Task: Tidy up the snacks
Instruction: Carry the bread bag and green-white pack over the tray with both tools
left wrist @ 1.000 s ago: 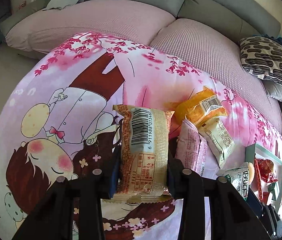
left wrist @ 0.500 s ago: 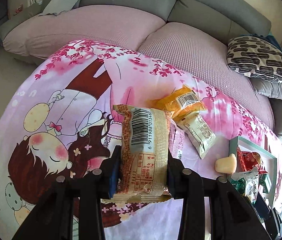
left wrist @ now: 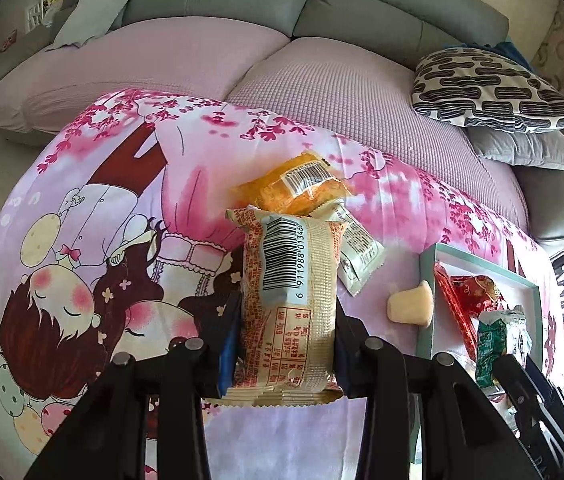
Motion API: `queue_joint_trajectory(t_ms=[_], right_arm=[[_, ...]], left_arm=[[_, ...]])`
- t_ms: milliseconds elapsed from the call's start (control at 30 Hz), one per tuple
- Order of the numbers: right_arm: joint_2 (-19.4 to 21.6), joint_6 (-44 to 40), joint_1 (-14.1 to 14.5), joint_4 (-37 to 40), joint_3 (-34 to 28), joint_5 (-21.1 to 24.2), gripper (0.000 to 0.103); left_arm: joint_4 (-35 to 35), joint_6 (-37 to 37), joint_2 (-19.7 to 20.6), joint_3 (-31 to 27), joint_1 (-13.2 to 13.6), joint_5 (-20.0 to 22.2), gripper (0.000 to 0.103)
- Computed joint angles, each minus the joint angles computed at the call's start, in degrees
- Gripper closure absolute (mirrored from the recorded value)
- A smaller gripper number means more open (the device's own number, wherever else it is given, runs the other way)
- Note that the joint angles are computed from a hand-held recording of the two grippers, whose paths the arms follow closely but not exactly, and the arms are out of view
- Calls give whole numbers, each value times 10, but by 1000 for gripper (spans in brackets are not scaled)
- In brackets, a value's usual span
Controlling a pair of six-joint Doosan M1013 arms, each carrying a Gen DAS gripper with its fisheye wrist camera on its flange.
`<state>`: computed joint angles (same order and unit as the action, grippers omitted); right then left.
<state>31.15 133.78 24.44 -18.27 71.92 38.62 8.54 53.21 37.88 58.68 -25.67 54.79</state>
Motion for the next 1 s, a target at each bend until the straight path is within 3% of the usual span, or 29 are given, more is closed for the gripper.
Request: queue_joint_trajectory(t_ms=[600, 1000], right_arm=[[-26, 168, -54, -70, 54, 36, 58], [-23, 179, -64, -72, 57, 39, 58]], left_arm=[[-52, 128, 34, -62, -45, 24, 63], [-68, 169, 81, -127, -63, 70, 63]])
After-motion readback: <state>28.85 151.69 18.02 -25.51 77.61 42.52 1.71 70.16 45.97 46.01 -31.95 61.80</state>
